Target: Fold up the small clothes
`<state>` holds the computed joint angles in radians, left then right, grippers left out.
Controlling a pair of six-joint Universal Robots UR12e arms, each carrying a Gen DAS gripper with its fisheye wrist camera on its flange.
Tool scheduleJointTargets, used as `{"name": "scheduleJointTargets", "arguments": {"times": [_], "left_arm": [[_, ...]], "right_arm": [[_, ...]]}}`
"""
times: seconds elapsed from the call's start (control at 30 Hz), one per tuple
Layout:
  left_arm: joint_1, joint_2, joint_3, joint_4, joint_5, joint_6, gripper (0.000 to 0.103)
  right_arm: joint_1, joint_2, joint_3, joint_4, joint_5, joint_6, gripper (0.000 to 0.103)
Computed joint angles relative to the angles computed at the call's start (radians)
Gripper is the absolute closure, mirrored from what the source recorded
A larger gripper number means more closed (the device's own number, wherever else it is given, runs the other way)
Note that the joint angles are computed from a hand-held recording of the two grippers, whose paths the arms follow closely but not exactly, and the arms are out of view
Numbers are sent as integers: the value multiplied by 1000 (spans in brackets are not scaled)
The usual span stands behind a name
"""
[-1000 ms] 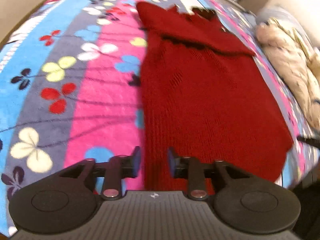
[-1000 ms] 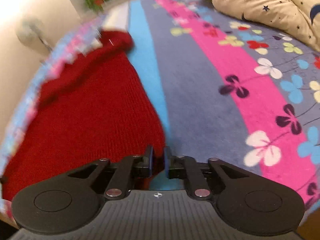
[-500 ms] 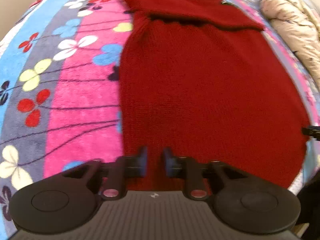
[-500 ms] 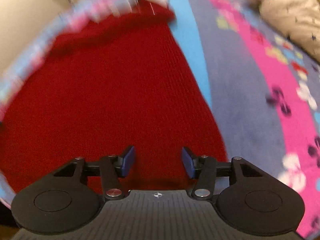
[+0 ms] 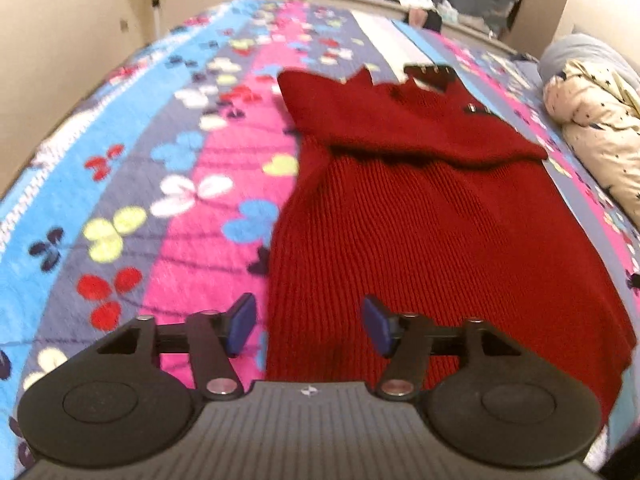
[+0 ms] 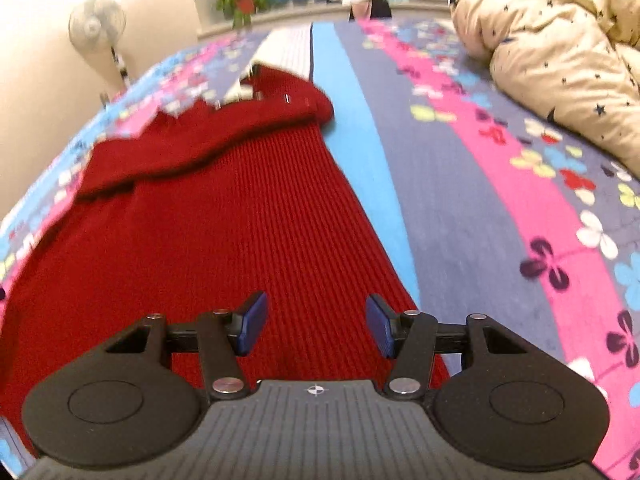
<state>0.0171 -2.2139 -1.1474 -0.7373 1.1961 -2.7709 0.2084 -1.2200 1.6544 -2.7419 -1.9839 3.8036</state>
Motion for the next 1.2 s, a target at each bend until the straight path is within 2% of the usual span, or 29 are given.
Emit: {"name": "scheduleJointTargets", "arguments": {"times": [0.17,0.27,0.33,0.53,0.7,0.83,1.0,1.13,1.2], "left_arm": [[-12,18,-77,256,5,23,23],[-18,21,-103,363,-13,56,22],[-29,20,-110,409,5,73,19],[-86,-10,-62,376,60,58,19],[-163,-68,31,325,110,59,14],[-226,-139,140,296,155,73,12],[-293,-248,300,291,234,143,12],[-335,-344,445,248,291,218,12],[-348,-385,505,232,299,279,12]], "right_arm": [[6,34,-30,-87,-82,-51,46],[5,54,-55,-113,-112,-86,46],[0,65,-70,-117,-119,-91,46],[-22,94,-118,-96,-101,-14,46],[-43,115,-170,16,-112,108,46],[-63,119,-187,101,-129,207,46],[-98,108,-173,172,-139,347,46],[-116,101,-158,163,-117,362,46],[-118,100,-156,156,-116,367,46]]}}
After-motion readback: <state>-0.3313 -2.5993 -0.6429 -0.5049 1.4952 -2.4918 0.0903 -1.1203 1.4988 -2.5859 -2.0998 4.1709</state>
